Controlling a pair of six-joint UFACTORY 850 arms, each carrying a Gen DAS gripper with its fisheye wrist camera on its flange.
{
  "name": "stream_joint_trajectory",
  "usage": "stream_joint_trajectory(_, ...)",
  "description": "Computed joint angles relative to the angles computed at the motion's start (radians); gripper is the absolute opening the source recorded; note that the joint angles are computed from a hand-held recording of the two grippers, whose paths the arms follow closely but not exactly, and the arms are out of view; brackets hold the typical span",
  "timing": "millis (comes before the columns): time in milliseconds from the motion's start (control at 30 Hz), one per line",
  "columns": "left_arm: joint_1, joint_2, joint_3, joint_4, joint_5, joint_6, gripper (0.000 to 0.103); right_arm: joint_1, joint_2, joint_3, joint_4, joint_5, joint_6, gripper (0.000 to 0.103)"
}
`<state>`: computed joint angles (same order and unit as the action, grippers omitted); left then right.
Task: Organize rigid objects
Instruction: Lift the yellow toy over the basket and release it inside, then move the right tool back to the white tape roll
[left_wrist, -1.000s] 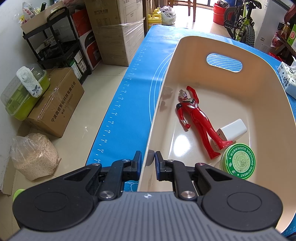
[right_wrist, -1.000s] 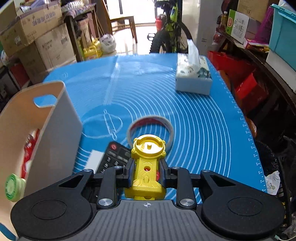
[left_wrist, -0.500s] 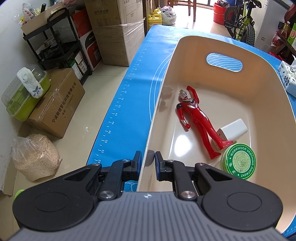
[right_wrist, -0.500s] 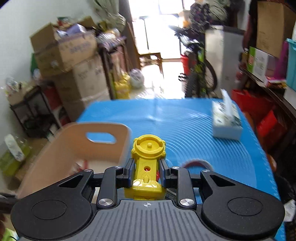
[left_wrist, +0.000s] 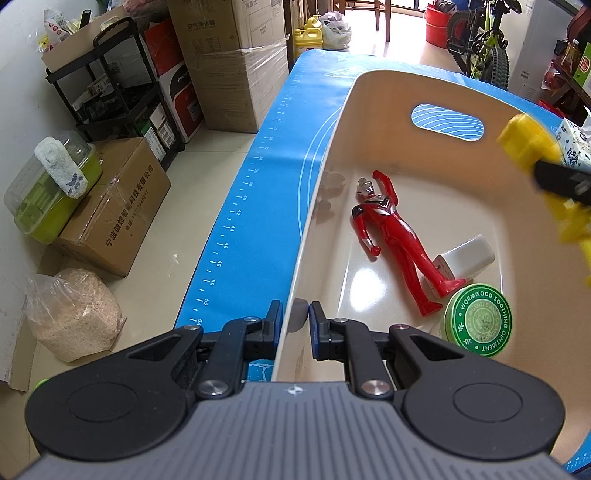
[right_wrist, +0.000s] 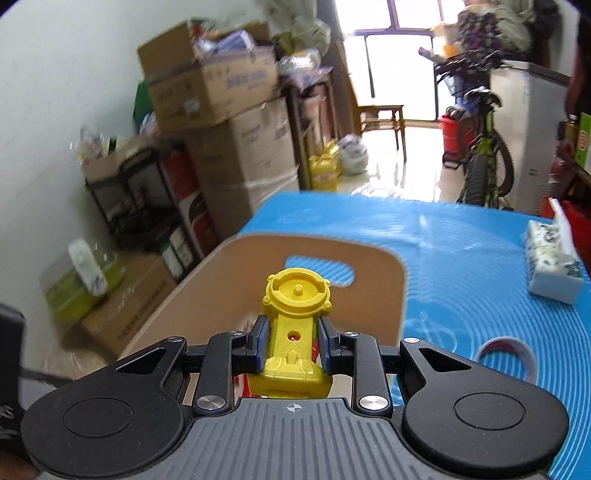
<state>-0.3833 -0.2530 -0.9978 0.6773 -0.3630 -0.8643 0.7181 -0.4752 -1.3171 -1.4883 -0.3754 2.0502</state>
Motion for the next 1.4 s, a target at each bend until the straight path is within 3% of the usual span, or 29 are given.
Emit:
stream_joint_trajectory(333, -0.004, -0.003, -0.002, 0.013, -0.007, -0.009, 0.018, -0.014, -0.108, -0.107, 0.481, 0.023, -0.503, 0.036)
stream_joint_trajectory(567, -0.005, -0.004, -0.003, 0.016, -0.007, -0.012, 0.018, -0.013, -0.127, -0.13, 0.604, 0.019, -0.653, 0.04)
stream_joint_trajectory(800, -0.005, -0.004, -0.003, 0.013, -0.005, -0.01, 0.018, -0.014, -0.105, -0.103, 0.511, 0.049, -0.542, 0.05)
stream_joint_trajectory(967, -0.005, -0.004, -0.003, 0.011, -0.005, -0.009, 0.018, -0.01, -0.052, -0.052, 0.298, 0.05, -0.315, 0.064)
stream_joint_trajectory(1133, -0.008, -0.005, -0.004, 0.015, -0.009, -0.015, 0.018, -0.021, 0.015, 0.013, 0.114, 0.047, -0.099, 0.065)
stream_joint_trajectory(1233, -0.008, -0.006, -0.005, 0.013, -0.01, -0.016, 0.018, -0.019, 0.058, 0.061, 0.013, 0.0, 0.014, 0.065)
stream_joint_trajectory(1400, -0.007, -0.006, -0.004, 0.009, -0.009, -0.012, 0.018, -0.039, 0.112, 0.126, -0.032, -0.057, 0.097, 0.067)
